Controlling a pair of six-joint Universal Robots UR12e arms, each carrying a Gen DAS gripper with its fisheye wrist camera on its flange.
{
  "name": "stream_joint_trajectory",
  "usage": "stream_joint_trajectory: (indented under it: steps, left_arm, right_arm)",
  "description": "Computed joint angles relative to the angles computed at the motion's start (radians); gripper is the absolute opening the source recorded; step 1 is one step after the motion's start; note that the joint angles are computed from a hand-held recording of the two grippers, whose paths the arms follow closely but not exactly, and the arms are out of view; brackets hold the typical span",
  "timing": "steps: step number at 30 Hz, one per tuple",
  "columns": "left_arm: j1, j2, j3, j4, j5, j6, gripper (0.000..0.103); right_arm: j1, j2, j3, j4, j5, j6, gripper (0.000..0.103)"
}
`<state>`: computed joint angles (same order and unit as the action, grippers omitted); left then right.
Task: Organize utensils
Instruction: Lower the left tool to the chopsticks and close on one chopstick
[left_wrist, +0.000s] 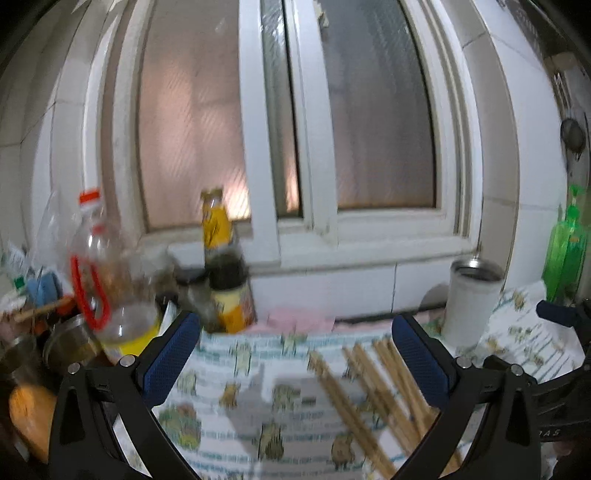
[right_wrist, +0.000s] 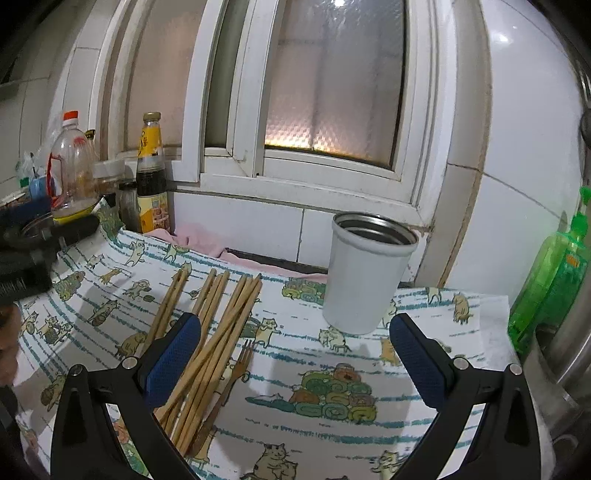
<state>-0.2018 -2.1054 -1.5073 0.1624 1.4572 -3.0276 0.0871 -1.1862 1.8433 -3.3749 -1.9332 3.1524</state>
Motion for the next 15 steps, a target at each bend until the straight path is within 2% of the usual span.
stream_joint_trajectory:
  steps: [2,5,7,9,12,14,15]
  left_arm:
    - [-0.001,-0.009,0.043,-0.031,-0.004,-0.012,0.101]
    - [-0.003,-0.029,0.104,-0.048,-0.004,-0.03,0.1]
    - [0.002,-0.043,0.151,-0.088,-0.024,-0.058,0.093]
    - [0.009,-0.059,0.197,-0.142,-0.048,-0.107,0.087]
    - [0.022,-0.086,0.245,-0.198,-0.066,-0.175,0.086]
    - [0.028,-0.104,0.258,-0.206,-0.067,-0.175,0.084]
    - [0.028,-0.114,0.263,-0.209,-0.056,-0.157,0.083]
  right_arm:
    - [-0.002,-0.01,-0.014,0.02,0.008,0.003,0.103]
    - [-0.002,-0.019,-0.043,0.039,-0.02,0.034,0.103]
    - [-0.002,-0.02,-0.067,0.045,-0.045,0.049,0.102]
    - [-0.011,-0.027,-0.094,0.087,-0.018,0.066,0.088]
    - [-0.03,-0.03,-0.132,0.148,0.039,0.147,0.072]
    - [-0.04,-0.019,-0.155,0.159,0.076,0.146,0.05]
    - [-0.044,-0.01,-0.166,0.164,0.089,0.145,0.044]
